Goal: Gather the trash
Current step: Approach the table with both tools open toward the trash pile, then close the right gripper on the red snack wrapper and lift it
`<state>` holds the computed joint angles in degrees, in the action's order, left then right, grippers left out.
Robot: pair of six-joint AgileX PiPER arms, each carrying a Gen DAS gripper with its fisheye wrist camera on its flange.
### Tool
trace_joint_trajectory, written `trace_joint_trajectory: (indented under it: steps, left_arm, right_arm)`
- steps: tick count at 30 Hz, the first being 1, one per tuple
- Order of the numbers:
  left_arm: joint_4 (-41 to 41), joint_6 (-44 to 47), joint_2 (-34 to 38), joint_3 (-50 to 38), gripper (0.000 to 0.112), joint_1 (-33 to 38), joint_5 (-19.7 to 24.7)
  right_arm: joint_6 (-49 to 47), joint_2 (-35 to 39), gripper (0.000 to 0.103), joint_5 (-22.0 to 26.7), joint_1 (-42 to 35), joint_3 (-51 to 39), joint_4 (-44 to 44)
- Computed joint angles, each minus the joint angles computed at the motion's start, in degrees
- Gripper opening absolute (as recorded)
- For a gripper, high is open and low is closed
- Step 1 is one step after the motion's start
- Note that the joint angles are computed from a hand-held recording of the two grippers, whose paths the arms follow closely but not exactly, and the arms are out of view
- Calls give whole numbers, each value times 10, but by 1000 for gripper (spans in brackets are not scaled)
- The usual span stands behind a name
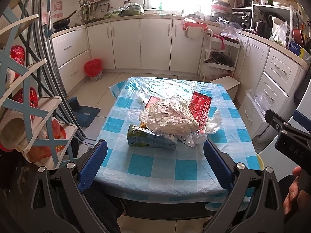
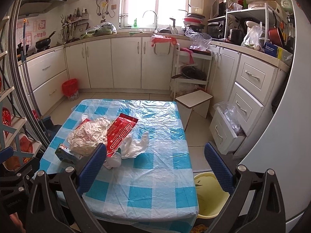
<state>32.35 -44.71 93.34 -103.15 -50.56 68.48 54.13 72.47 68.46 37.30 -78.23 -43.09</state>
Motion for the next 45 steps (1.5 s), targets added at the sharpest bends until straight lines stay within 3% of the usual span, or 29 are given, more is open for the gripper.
trace_joint_trajectory:
  steps: [19, 31, 38, 45]
  left_arm:
    - [-58, 53, 79, -35, 95, 78, -42]
    - [-96, 92, 135, -78, 95, 124, -60]
    - [-117, 156, 153, -75, 95, 121, -96]
    - [8, 251, 209, -101, 95, 47, -116]
  right_arm:
    - [-78, 74, 96, -118, -113, -6, 109]
    - [-233, 135, 96, -251, -227, 6, 336]
    - [-317, 202, 96, -264, -270, -29, 445]
    - [-391, 296, 95, -237, -322, -120, 542]
